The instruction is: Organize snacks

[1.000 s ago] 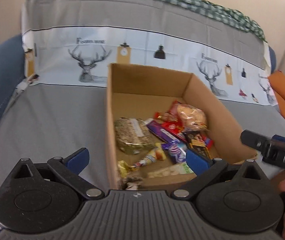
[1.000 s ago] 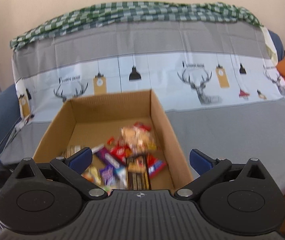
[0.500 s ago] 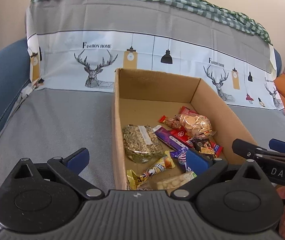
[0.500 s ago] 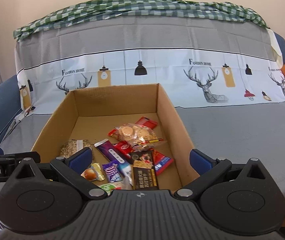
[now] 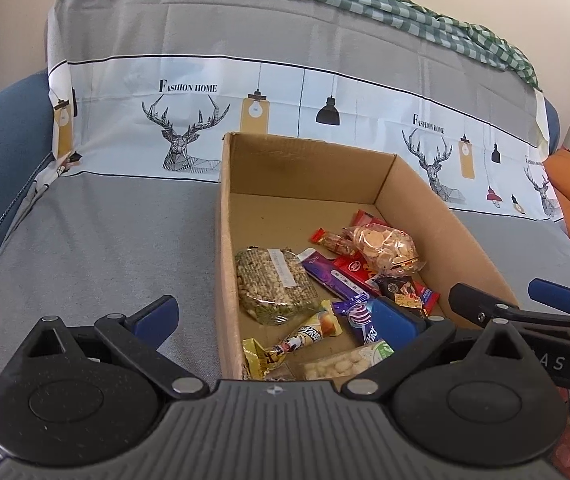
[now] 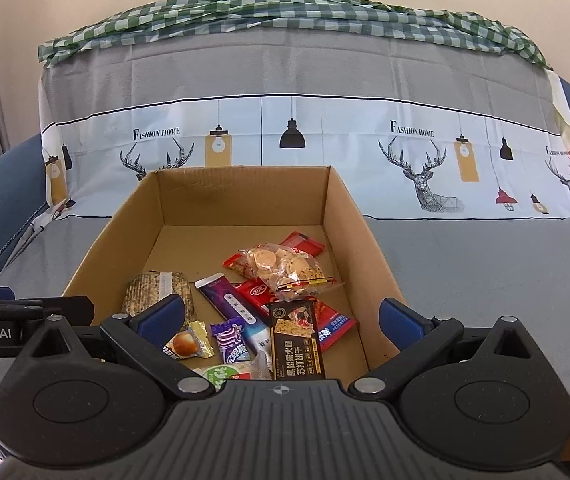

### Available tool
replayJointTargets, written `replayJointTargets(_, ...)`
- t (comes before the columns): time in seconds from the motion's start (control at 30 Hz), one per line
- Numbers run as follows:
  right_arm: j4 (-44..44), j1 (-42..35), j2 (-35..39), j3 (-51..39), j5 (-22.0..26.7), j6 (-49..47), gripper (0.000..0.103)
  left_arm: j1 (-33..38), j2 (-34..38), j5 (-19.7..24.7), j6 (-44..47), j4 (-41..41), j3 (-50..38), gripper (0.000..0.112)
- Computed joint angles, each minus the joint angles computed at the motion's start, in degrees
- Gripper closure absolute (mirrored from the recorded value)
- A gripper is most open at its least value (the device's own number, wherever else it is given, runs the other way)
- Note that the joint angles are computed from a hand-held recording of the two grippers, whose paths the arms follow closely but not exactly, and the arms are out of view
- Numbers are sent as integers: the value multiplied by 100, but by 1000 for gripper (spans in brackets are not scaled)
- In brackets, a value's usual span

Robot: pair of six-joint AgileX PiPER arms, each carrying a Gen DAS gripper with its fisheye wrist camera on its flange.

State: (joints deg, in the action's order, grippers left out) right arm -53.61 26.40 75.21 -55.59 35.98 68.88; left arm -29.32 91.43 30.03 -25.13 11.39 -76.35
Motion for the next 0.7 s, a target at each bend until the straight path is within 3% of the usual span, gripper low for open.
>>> replayJointTargets(0.7, 34, -10, 62, -21, -16, 5, 1, 30, -6, -21, 64, -38, 11, 10)
